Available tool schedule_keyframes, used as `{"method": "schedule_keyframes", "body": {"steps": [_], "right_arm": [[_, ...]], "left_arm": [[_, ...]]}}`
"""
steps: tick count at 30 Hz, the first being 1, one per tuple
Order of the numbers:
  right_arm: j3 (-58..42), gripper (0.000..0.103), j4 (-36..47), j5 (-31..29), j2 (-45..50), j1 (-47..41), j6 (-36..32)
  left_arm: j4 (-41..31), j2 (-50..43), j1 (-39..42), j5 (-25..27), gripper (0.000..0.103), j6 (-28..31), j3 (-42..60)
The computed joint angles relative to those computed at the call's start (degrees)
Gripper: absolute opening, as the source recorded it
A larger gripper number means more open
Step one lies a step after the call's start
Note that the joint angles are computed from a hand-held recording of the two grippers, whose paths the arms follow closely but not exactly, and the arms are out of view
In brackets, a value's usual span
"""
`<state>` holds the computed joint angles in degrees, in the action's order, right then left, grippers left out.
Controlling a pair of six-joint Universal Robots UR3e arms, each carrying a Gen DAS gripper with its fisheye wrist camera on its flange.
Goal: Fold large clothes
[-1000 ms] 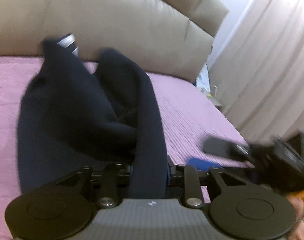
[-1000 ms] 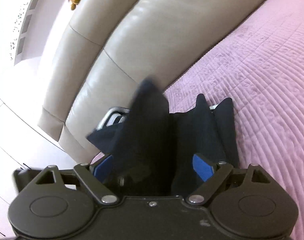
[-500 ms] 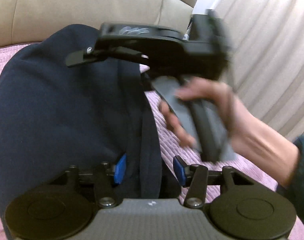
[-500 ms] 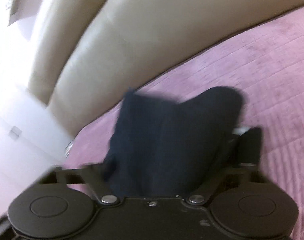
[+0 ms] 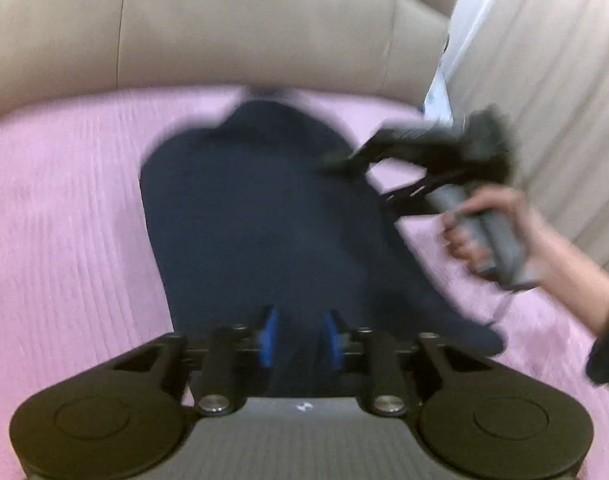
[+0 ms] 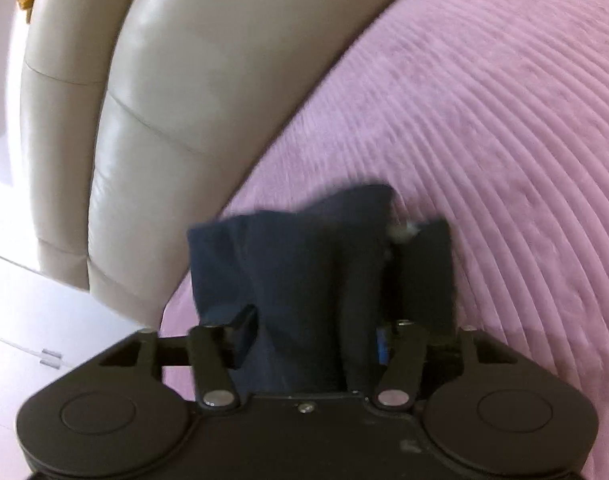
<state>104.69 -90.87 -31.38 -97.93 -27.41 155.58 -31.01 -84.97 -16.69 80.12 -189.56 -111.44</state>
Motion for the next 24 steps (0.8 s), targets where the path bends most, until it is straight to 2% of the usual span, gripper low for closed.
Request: {"method": "schedule_keyframes", "body": {"steps": [1, 3, 4, 6, 7, 8, 10, 12, 14, 16, 17, 19, 20, 21, 22, 24], "right_arm": [[-1.61, 0.079, 7.35, -1.35, -1.24, -0.99, -5.35], [-3.05, 0.079, 14.45, -4.78, -3.62, -1.47, -10.54], [-2.96, 0.08, 15.98, -6.18, -4.89, -1.18, -12.15], [-0.66, 0.077, 13.4, -6.73, -9.19, -0.73, -11.64], [2.1, 0.065, 10.32, -5.88, -13.5, -1.27, -10.57], [3.8, 0.009, 7.77, -5.91, -17.0, -1.33, -9.28], [4.56, 0.011, 9.52, -4.03, -21.41, -2.73, -12.81], [6.04, 0.009, 3.15, -5.58, -20.09, -2.52, -11.81], [9.32, 0.009, -3.32, -7.57, -17.47, -3.43, -6.2], [11.42, 0.009, -4.21, -7.64, -15.51, -4.51, -6.3], [12.21, 0.009, -2.55, -6.38, -15.96, -5.65, -7.74], [12.35, 0.012, 1.12, -4.59, -17.11, -6.9, -9.78], [11.55, 0.02, 3.03, -4.72, -17.23, -7.13, -10.38], [9.95, 0.032, 6.04, -5.25, -17.5, -7.37, -11.01], [8.12, 0.04, 11.18, -5.94, -18.3, -8.49, -13.43], [3.49, 0.083, 27.3, -7.23, -21.18, -11.93, -22.76]], "left_arm": [[0.87, 0.08, 0.89, -1.56, 0.024, 0.87, -1.63], [2.17, 0.07, 0.63, -3.12, 0.024, 1.84, -3.37], [0.42, 0.24, 1.35, -5.27, 0.024, 2.97, -3.03], [-3.01, -0.25, 2.21, -9.41, 0.012, 3.92, -3.46], [-3.16, -1.54, 0.96, -8.04, 0.009, 3.36, -3.69], [-1.3, -2.74, -0.76, -5.5, 0.007, 3.34, -4.29], [0.96, -2.93, -2.53, -3.04, 0.007, 3.81, -4.93], [0.21, 0.0, -0.92, -7.13, 0.012, 4.12, -6.11], [-2.06, 4.05, 0.3, -9.66, 0.018, 4.43, -6.96], [-3.84, 8.97, 1.76, -11.59, 0.026, 5.1, -8.13], [-4.02, 10.97, 1.76, -10.3, 0.026, 4.84, -8.51], [-3.18, 11.84, -0.48, -1.01, 0.024, 3.34, -7.96], [-2.62, 10.94, -0.79, 2.27, 0.012, 3.28, -7.76], [-2.77, 11.49, 0.69, 1.66, 0.01, 3.91, -9.38], [-2.97, 10.76, 2.5, -0.46, 0.01, 3.79, -10.02], [-2.53, 10.72, 6.1, -4.11, 0.009, 5.29, -12.03]]}}
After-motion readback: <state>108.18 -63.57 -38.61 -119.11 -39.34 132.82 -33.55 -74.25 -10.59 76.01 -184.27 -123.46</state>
